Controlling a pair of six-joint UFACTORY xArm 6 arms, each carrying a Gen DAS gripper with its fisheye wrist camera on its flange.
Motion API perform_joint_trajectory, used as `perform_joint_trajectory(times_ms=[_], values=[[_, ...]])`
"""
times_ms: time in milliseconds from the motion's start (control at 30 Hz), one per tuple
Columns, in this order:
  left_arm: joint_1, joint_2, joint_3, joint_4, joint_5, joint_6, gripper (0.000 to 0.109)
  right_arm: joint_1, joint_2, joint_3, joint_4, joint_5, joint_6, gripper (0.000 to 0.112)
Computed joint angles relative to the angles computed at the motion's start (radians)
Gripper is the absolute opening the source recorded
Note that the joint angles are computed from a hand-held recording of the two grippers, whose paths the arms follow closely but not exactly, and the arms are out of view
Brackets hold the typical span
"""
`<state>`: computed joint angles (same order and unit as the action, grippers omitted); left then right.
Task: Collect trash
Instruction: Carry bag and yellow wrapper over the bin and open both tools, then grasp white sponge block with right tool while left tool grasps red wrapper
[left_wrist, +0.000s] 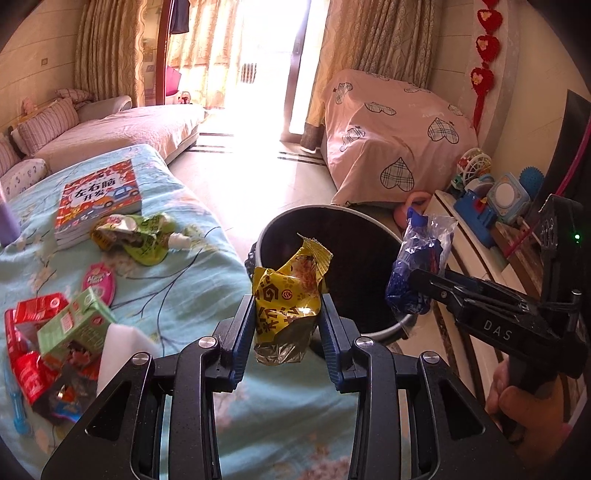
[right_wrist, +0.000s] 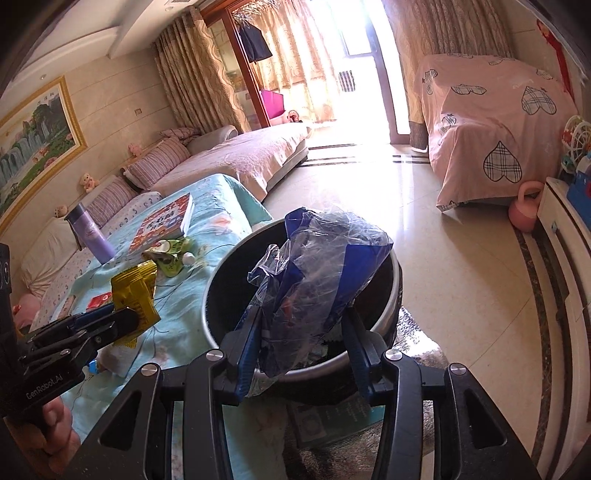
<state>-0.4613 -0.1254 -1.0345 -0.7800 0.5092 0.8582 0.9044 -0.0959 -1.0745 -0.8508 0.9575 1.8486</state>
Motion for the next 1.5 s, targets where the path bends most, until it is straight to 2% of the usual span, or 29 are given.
perform_joint_trajectory(times_ms=[333,467,567,633,733,900,1133,1500], values=[[-0.040,0.141,-0.133,0.063,0.019,-0.076,0.034,-0.068,-0.007,0.028,0.047,-0.045,-0.098,0.046],[-0.047,0.184,-0.171,0.093,0.027,-0.109,0.039,-0.086,-0.006,0.038,0.064,-0.064,-0.120,0.047],[-0.050,0.199,-0.181,0.119,0.032,-0.134,0.056,-0.103,-0.010,0.051,0.071,-0.085,-0.128,0.050],[-0.047,0.201,-0.179,0.115,0.034,-0.132,0.063,-0.109,-0.015,0.060,0.076,-0.095,-0.123,0.063],[-0.040,0.190,-0.164,0.099,0.036,-0.120,0.067,-0.109,-0.023,0.070,0.069,-0.104,-0.109,0.073],[-0.013,0.140,-0.116,0.050,0.052,-0.082,0.070,-0.093,-0.026,0.066,0.057,-0.099,-0.076,0.076],[0.068,0.021,0.011,-0.024,0.079,-0.006,0.071,-0.032,-0.015,0.046,0.006,-0.083,0.040,0.087],[0.217,-0.145,0.194,-0.072,0.076,0.086,0.072,0.082,0.115,-0.071,-0.046,-0.091,0.214,0.091]])
